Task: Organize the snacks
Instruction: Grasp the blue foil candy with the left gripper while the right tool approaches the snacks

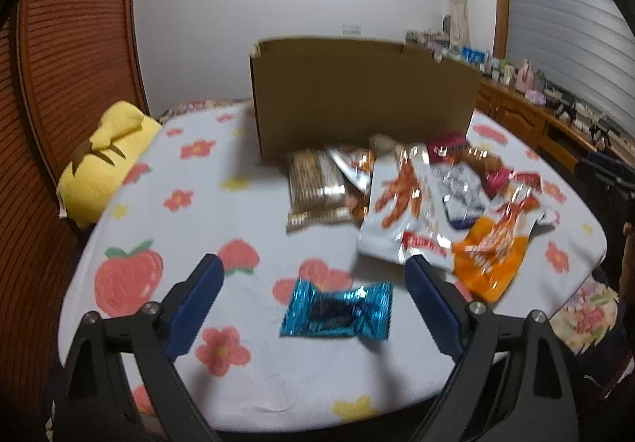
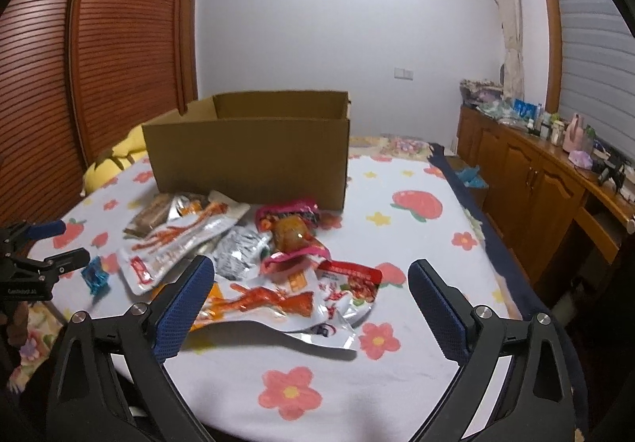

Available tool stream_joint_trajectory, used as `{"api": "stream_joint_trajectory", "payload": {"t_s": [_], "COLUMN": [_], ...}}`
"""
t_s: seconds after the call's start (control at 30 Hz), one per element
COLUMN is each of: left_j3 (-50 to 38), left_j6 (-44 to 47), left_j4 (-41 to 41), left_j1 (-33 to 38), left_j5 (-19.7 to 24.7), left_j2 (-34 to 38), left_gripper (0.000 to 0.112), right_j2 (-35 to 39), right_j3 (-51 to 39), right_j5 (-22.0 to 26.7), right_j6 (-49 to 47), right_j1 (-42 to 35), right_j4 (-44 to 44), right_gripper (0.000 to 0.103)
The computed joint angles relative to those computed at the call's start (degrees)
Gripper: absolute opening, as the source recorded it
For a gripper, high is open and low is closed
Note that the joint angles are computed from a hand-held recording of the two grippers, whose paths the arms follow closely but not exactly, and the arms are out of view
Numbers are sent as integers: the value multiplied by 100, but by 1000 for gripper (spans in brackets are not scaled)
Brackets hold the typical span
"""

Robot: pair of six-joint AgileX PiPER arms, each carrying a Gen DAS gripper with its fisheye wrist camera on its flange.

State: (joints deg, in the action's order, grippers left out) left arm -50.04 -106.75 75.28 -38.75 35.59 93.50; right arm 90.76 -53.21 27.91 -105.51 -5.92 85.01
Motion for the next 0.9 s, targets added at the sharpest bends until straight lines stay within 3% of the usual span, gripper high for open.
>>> {"api": "stream_joint_trajectory", "payload": {"t_s": [0.3, 0.5, 0.7, 0.9], "left_j3": [198, 164, 141, 94], "left_j6": [130, 321, 315, 159], "left_j4": [-289, -372, -352, -132], "left_j1": [166, 392, 355, 280], "left_j5": [-485, -879, -880, -692], "left_j2": [114, 178, 251, 320], "left_gripper": [89, 74, 73, 45], "right_j2": [362, 637, 785, 866], "right_j3": [-293, -479, -616, -731], "right_j5": [-71, -73, 41, 200], "right_j6": [615, 1094, 1426, 1743], "right_j1": [-58, -46, -75, -54], "right_j4": [-744, -1302, -1687, -1960], "right_gripper": [97, 94, 94, 92]}}
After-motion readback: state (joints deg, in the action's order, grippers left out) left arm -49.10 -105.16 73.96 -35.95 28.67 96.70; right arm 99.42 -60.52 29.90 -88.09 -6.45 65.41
